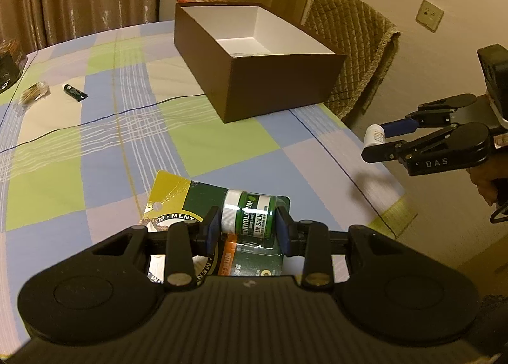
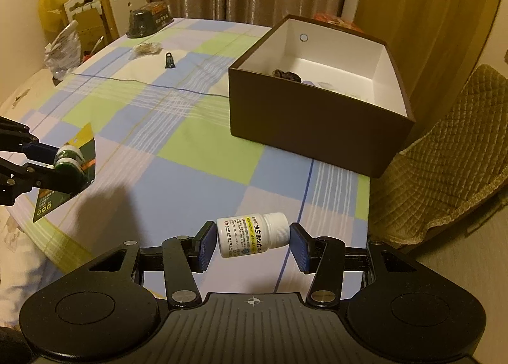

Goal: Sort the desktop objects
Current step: 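Carry the green pack and white pill bottle over the box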

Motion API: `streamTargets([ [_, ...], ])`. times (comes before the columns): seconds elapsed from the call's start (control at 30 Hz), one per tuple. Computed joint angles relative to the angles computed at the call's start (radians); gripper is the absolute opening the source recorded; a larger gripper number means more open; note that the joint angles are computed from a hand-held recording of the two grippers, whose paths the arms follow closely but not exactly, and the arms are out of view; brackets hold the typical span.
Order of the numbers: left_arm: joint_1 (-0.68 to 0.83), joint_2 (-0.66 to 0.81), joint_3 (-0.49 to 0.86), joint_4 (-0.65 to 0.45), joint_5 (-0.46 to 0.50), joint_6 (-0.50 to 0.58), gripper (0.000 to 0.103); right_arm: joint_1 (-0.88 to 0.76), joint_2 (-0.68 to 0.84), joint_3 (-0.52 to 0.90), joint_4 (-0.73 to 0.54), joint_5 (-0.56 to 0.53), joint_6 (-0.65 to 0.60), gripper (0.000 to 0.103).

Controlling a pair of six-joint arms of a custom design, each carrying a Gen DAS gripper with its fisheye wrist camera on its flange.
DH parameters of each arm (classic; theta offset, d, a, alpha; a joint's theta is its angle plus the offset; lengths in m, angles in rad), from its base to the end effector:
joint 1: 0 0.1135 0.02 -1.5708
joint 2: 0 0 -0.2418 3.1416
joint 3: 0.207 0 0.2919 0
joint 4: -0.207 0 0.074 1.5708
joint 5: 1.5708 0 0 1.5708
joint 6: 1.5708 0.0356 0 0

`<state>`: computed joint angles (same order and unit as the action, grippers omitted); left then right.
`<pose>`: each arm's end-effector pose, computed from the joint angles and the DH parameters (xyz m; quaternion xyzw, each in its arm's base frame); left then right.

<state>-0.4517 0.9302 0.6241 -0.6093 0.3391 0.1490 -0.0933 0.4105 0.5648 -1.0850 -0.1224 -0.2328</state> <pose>0.2031 -0.1117 0.1932 0.3280 0.8754 -0.2058 0.2895 0.1365 -0.0084 0.2255 -0.0852 0.9438 0.0063 0.3193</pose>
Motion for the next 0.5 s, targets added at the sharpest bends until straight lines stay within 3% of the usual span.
streamTargets([
  [0.5, -0.023, -0.072, -0.012, -0.006, 0.029, -0.014, 0.031, 0.180, -0.081, 0.019, -0.072, 0.203, 0.213, 0.049],
])
